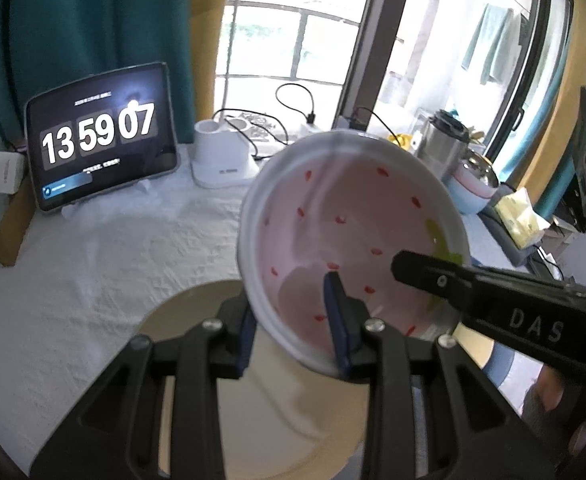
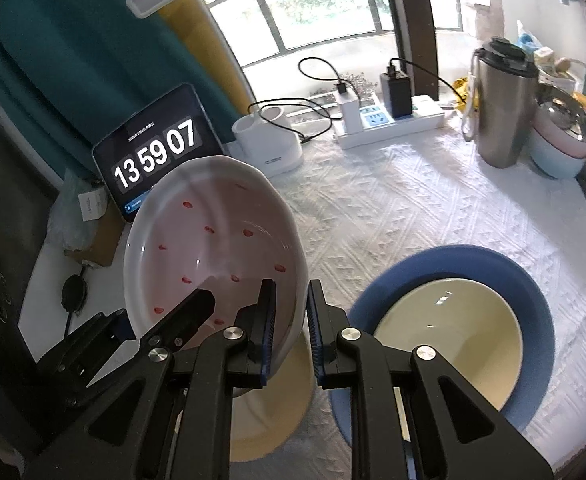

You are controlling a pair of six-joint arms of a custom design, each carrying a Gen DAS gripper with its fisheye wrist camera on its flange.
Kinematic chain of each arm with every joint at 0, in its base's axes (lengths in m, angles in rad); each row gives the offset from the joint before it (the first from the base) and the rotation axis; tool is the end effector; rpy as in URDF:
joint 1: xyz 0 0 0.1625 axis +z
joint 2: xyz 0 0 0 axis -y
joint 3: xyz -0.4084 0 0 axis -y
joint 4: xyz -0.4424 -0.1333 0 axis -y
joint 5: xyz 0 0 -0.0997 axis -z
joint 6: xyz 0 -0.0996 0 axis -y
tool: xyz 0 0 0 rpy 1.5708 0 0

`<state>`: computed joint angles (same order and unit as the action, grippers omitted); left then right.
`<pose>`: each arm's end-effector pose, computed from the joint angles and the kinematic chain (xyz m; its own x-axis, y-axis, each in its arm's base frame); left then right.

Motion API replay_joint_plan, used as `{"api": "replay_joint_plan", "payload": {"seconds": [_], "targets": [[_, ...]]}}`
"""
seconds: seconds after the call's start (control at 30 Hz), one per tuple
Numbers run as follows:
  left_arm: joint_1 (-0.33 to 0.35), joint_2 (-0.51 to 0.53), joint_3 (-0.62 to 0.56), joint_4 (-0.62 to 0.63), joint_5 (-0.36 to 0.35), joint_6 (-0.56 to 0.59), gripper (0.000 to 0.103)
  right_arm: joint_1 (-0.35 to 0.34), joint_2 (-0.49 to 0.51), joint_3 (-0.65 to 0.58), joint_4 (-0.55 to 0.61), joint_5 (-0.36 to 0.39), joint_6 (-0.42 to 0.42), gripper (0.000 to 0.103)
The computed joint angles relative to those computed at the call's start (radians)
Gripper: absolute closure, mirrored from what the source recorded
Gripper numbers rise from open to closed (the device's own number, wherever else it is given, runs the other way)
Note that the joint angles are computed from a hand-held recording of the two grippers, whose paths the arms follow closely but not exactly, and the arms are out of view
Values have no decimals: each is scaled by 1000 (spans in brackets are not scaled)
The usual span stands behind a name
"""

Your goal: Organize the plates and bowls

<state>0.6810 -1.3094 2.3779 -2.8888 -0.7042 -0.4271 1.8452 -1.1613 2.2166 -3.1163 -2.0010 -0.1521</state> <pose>-0.2032 -0.4339 0.1314 -0.8159 0.0973 -0.5699 0.4558 0.7146 -0.5307 0.2269 -0.4673 0.1193 -0.8811 -0.1853 0.4350 -0.3769 0.8307 -0.4096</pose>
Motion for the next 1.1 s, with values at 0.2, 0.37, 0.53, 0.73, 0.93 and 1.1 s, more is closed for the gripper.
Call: {"api": "replay_joint_plan", "payload": {"seconds": [0.2,0.37,0.53,0.73,0.93,1.1], "targets": [[-26,28,-12,22,5,-14,71,-22,-47,30,-11,19,-6,86],[-42,53,-24,36,4,-25,70,-43,-80,53,-16,34,-14,86],[-60,88,-40,58,4,-42,70,-71,-121,82,-21,50,-28,86],[-82,133,-61,67,-1,-55,71,-106,-173,114,-21,64,-43,86],[-98,176,-82,80,-17,-62,70,-147,-225,149,-20,77,-54,86],[-109,204,-95,85,-28,-60,70,-179,-267,173,-15,87,-64,86]]}}
